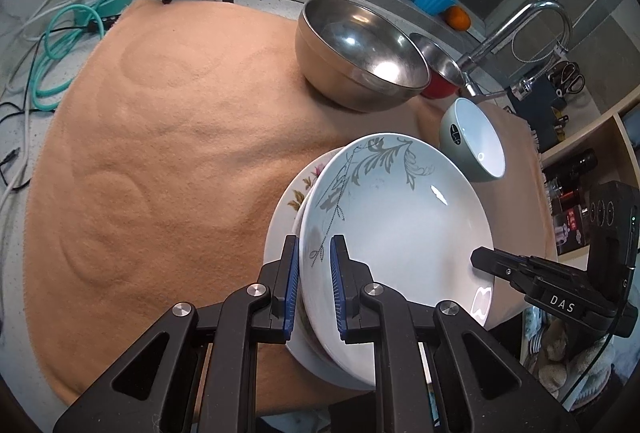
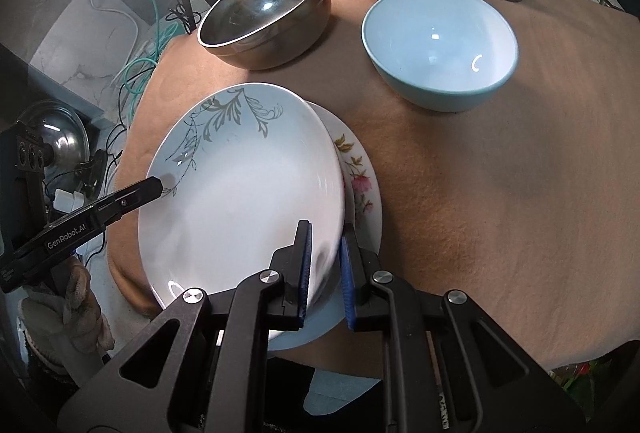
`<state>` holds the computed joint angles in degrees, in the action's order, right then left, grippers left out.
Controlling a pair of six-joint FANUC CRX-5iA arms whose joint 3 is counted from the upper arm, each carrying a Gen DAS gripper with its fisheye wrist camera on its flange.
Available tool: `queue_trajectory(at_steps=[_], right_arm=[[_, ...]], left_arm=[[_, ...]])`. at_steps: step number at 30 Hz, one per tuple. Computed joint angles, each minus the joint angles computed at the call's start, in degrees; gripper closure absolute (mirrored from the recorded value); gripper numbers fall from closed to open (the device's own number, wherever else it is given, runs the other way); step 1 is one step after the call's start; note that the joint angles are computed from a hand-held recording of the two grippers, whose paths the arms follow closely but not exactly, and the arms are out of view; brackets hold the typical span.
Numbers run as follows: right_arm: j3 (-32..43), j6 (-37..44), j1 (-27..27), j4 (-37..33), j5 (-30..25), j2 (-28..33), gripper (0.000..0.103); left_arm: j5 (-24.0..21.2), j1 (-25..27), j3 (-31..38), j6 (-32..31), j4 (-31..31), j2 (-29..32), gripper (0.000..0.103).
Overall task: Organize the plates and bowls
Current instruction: 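Settle the plate on the stack and open the left tool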
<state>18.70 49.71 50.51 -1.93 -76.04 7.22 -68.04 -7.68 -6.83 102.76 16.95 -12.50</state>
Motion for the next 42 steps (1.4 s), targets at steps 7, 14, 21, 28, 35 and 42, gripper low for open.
queue_trajectory(at_steps=[7, 14, 21, 28, 35, 42], right_arm=[[-0.8, -0.2, 0.2, 0.1, 0.3, -0.4, 0.089], [-0.5, 0.1, 1.1, 1.8, -0.6, 0.1, 0.089], [0.6, 1.4, 2.1, 4.0, -2.2, 1.3, 0.089], [1.3, 2.8, 2.6, 4.9, -3.6, 1.9, 0.089], [1.8, 3.5, 3.0, 5.4, -4.4, 2.4, 0.089], [1.7, 3.6, 2.5, 4.6, -4.5, 2.3, 0.089]], left_arm=[[-0.5, -0.4, -0.1, 0.4, -0.2, 0.3, 0.090], [-0.8, -0.8, 0.1, 0.6, -0.8, 0.3, 0.090], [-1.1, -1.0, 0.7, 0.9, -1.5, 0.6, 0.090], [-1.7, -1.3, 1.2, 1.0, -2.4, 0.7, 0.090], [-2.3, -2.0, 2.0, 1.0, -3.4, 1.2, 0.090], [-2.4, -2.1, 2.0, 0.7, -3.3, 1.2, 0.090]])
